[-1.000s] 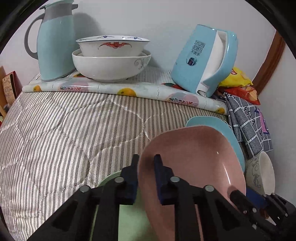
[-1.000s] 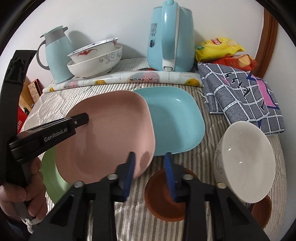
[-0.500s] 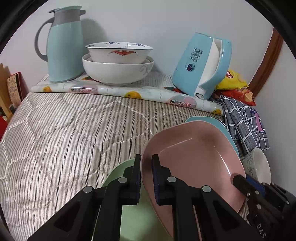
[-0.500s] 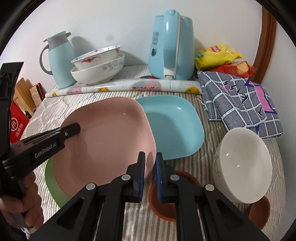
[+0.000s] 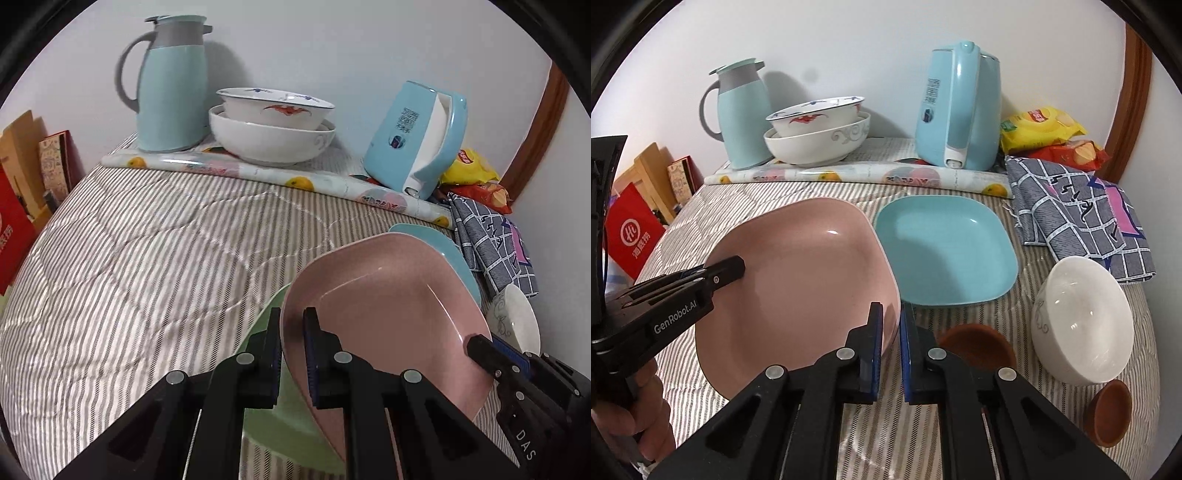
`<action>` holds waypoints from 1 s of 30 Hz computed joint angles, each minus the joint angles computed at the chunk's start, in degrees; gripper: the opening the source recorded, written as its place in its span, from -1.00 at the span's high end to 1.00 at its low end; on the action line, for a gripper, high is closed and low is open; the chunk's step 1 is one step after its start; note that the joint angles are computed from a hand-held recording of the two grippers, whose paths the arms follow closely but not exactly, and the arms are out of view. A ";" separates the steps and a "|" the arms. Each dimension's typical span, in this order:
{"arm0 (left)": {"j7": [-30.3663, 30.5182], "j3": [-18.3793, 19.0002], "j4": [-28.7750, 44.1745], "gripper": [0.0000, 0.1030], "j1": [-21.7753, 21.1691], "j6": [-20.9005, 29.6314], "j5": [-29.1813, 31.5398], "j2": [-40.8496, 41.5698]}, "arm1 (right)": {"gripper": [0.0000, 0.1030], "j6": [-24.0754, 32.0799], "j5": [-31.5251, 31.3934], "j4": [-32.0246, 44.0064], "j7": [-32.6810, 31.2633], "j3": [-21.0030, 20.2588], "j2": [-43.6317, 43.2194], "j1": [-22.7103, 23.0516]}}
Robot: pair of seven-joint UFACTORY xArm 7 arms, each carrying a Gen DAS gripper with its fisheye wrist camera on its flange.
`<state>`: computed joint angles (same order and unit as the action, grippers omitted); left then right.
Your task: Organize plates and bowls
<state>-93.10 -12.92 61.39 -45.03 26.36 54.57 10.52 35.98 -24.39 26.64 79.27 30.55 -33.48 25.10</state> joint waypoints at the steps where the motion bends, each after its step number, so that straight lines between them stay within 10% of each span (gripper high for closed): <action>1: -0.46 0.07 -0.58 0.78 0.01 -0.13 0.15 -0.40 | 0.84 -0.16 -0.04 0.20 0.18 0.27 0.33 0.04; 30: -5.33 -0.22 -7.09 0.75 2.23 -6.02 1.65 -2.14 | 0.86 0.44 -8.12 4.46 5.17 -1.18 11.44 1.80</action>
